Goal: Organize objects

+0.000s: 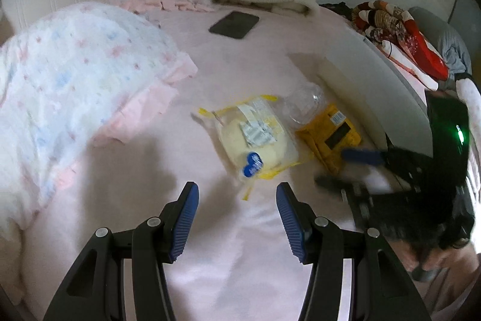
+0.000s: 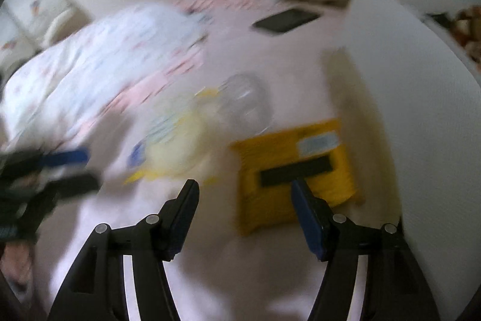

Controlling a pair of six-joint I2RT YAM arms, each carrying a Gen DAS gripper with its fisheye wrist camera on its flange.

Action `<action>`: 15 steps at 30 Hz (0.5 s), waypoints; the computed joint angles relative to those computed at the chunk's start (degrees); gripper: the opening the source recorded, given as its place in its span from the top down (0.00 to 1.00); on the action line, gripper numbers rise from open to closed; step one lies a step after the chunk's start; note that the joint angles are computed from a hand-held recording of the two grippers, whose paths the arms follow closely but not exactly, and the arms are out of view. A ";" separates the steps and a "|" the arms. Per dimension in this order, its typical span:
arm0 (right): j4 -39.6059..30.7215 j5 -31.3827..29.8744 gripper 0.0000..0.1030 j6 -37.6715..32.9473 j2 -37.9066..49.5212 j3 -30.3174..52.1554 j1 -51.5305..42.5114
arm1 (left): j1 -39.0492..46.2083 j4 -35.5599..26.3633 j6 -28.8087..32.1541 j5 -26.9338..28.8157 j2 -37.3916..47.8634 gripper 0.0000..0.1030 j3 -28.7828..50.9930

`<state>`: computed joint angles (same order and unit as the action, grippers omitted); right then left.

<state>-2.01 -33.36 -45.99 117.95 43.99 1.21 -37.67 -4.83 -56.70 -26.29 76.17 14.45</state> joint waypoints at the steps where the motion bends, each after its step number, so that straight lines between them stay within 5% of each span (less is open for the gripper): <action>1: -4.98 -0.06 0.36 -3.31 0.27 1.30 -0.07 | -0.04 -2.33 0.09 -0.83 -2.01 0.50 -0.05; 3: -18.92 2.19 0.43 -7.28 4.67 7.04 0.94 | 0.51 -6.67 0.30 -1.85 -6.13 0.50 -0.33; 6: -10.55 2.31 0.53 -6.77 -2.25 -0.37 1.89 | 2.85 -12.75 0.55 -2.27 -12.41 0.50 -0.89; 10: 2.23 0.17 0.54 0.22 -11.05 -6.92 2.47 | 8.81 -18.26 1.60 0.43 -21.17 0.50 -2.36; 13: 8.70 6.62 0.53 11.12 -12.11 -6.16 3.77 | 11.26 -22.22 4.10 0.87 -25.68 0.50 -1.98; 15: 6.21 13.67 0.53 14.57 -8.60 -0.70 6.85 | 11.75 -24.94 5.46 -0.22 -28.40 0.50 -1.59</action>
